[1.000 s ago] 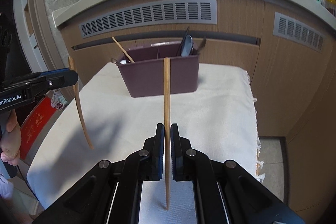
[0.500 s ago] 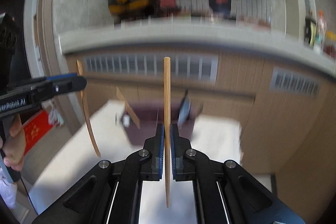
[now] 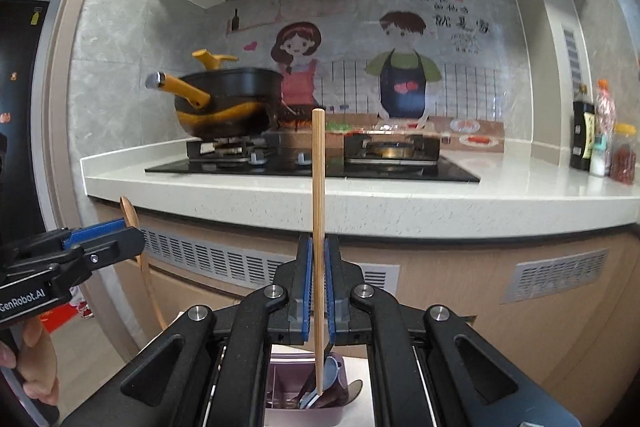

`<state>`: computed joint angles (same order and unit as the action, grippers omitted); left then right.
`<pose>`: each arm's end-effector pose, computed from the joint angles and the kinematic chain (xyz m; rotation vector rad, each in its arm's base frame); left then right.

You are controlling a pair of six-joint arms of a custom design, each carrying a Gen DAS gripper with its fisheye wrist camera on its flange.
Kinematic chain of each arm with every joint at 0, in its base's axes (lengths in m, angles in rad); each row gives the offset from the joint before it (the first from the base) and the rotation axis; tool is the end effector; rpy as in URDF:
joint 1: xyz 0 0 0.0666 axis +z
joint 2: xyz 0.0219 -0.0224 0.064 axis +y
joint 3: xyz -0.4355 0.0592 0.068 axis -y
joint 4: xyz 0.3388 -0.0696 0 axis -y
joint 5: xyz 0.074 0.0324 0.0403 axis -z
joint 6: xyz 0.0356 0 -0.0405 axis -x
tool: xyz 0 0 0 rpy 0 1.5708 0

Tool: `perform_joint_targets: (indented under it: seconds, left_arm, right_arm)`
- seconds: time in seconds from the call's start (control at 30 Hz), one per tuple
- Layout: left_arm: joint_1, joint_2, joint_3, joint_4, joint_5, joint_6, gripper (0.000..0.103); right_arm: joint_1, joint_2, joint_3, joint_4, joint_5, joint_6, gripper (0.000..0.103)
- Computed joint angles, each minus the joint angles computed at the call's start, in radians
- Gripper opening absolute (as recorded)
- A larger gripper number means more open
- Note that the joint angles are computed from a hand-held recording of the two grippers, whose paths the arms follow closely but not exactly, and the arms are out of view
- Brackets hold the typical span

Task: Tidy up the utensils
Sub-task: 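Carry the wooden spoon and chopstick upright above the caddy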

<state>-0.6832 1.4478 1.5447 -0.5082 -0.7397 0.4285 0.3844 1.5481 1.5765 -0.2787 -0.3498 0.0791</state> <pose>0.3755 -0.2753 0.5636 -0.2263 1.8570 -0.0294 0.4801 0.2070 0.5503 -0.6615 1.7150 0.5331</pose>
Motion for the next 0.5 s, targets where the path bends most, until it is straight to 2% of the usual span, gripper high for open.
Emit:
perform_joint_targets:
  seconds: [0.23,0.37,0.5]
  left_arm:
    - [0.068,0.045,-0.070,0.052,0.096,0.055,0.031]
    - [0.093,0.082,-0.109,0.077,0.126,0.093,0.031]
    - [0.116,0.128,-0.131,0.077,0.187,0.135,0.031]
  right_arm:
    - [0.013,0.067,0.007,-0.002,-0.014,0.005,0.005]
    - [0.023,0.101,0.011,-0.011,-0.002,0.015,0.005]
    - [0.034,0.126,0.012,-0.015,0.008,0.023,0.005]
